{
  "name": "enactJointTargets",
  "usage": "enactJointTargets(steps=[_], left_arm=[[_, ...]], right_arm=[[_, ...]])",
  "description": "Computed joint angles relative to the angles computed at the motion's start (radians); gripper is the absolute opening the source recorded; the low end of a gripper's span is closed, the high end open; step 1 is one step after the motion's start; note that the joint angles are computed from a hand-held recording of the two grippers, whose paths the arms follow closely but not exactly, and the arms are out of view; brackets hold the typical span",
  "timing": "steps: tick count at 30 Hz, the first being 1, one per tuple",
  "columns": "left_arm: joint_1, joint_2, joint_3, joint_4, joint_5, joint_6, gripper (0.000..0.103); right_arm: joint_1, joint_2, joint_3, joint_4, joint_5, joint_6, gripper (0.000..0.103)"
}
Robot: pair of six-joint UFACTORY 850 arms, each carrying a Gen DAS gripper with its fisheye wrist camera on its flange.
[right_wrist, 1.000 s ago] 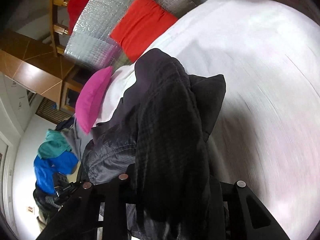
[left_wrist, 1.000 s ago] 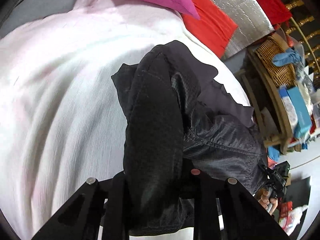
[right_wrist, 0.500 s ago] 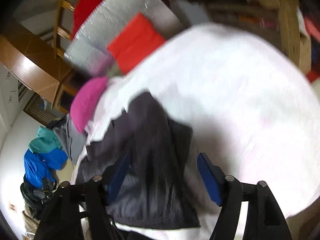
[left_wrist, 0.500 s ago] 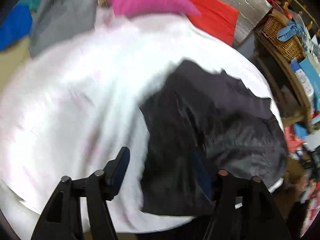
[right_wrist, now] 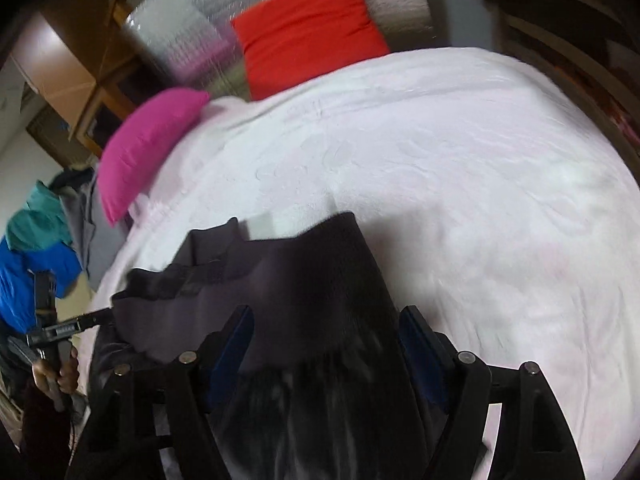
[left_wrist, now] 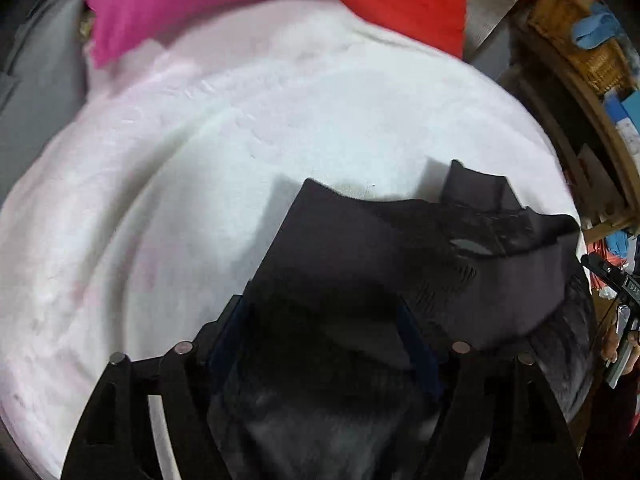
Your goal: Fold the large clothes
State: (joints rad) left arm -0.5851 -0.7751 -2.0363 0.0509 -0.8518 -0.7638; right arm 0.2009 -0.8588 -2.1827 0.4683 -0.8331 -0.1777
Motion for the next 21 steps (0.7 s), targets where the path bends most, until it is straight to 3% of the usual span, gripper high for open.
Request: enactJointTargets(steps=[2,4,5,6,7,8,12,16,19,21], left_arm=[[0.007,-0.023,-0.023,-0.019,0.001,0.015,0.080],[0.012,0.003,0.031,0.001,0.091,-0.039,0.075],[0.011,0.015,0.050,0.016,0.123,-0.063,0.066],[0.011,0.035,0.081,0.030,0.168,-0.067,0.025],[0.014,0.037,0.083,0.003,0.175,-0.036,0.000],[0.010,0.036,0.075,0.017,0.161,-0.042,0.000],[-0.023,-0.026,-0.055,0.201,0.075,-0.107,0.000],[-0.016,-0.091,-0.188,0.300,0.027,-0.143,0.000],[-0.003,-0.101,-0.209,0.276,0.012,-0.121,0.000],[0.008,-0.086,-0.177,0.214,0.008,-0.113,0.003]], right_arm=[[0.009,-0.073,-0.101,-0.041,-0.050,0.029,0.079],[0.025,-0.100,-0.133,-0.089,-0.045,0.045,0.072],[0.037,-0.089,-0.113,-0.130,-0.016,0.043,0.042],[0.048,-0.061,-0.071,-0.149,0.025,0.025,0.024],[0.053,-0.031,-0.026,-0.148,0.066,0.008,0.019],[0.062,-0.007,0.006,-0.172,0.111,0.006,0.013],[0.096,0.063,0.085,-0.360,0.261,0.099,0.010],[0.083,0.048,0.050,-0.402,0.292,0.166,0.010],[0.072,0.018,0.023,-0.476,0.321,0.287,0.009],[0.056,-0.046,-0.052,-0.499,0.260,0.366,0.003]])
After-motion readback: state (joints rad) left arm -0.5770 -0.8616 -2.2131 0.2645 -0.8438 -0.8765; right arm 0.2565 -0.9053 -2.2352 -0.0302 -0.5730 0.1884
